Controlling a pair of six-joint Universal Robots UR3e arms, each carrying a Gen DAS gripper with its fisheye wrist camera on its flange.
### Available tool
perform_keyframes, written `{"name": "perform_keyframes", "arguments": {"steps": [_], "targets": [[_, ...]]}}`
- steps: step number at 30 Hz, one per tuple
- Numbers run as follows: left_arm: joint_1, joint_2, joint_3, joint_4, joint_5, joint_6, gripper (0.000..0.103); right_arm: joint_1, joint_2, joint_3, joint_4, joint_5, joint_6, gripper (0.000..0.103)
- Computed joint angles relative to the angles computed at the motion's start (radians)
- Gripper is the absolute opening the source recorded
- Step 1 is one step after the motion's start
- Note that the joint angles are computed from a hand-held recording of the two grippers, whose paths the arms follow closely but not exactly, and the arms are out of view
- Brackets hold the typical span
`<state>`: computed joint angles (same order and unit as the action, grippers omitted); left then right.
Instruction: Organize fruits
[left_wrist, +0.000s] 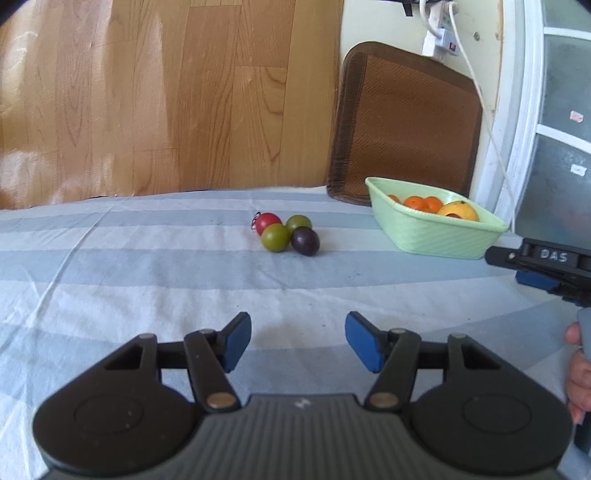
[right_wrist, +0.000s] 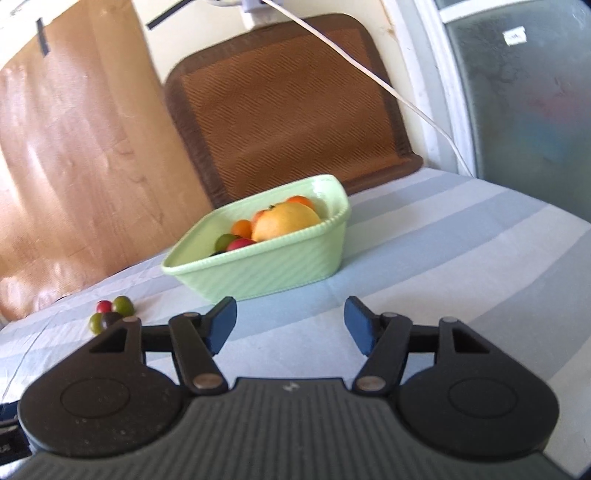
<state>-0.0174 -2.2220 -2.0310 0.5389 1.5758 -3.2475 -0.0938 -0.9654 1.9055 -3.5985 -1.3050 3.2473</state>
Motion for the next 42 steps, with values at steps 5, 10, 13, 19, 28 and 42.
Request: {"name": "perform_keyframes", "arguments": {"steps": [5,10,13,19,28,42], "targets": [[-0.041,-0.006,0.046,-0.072,0.085,0.004,0.058,-0.013,-0.020,0.078,-0.082,0.059,-0.042,0.068],[-0.072,-0.013,0.086,-0.133,0.150,-0.001,0.058,-0.008,-0.059,0.161,-0.120,0.099,-0.096,0.069],[-0.096,-0.025,0.111,-0.153,0.196,0.006,0.058,-0.007,-0.073,0.190,-0.131,0.120,-0.120,0.076],[-0.120,-0.039,0.135,-0.166,0.243,0.013,0.060,-0.014,-0.069,0.190,-0.129,0.153,-0.130,0.076],[-0.121,-0.044,0.146,-0.175,0.249,0.012,0.062,-0.041,-0.064,0.219,-0.182,0.207,-0.120,0.076],[-0.103,-0.031,0.126,-0.171,0.218,-0.008,0.063,-0.038,-0.071,0.222,-0.174,0.194,-0.126,0.077]]}}
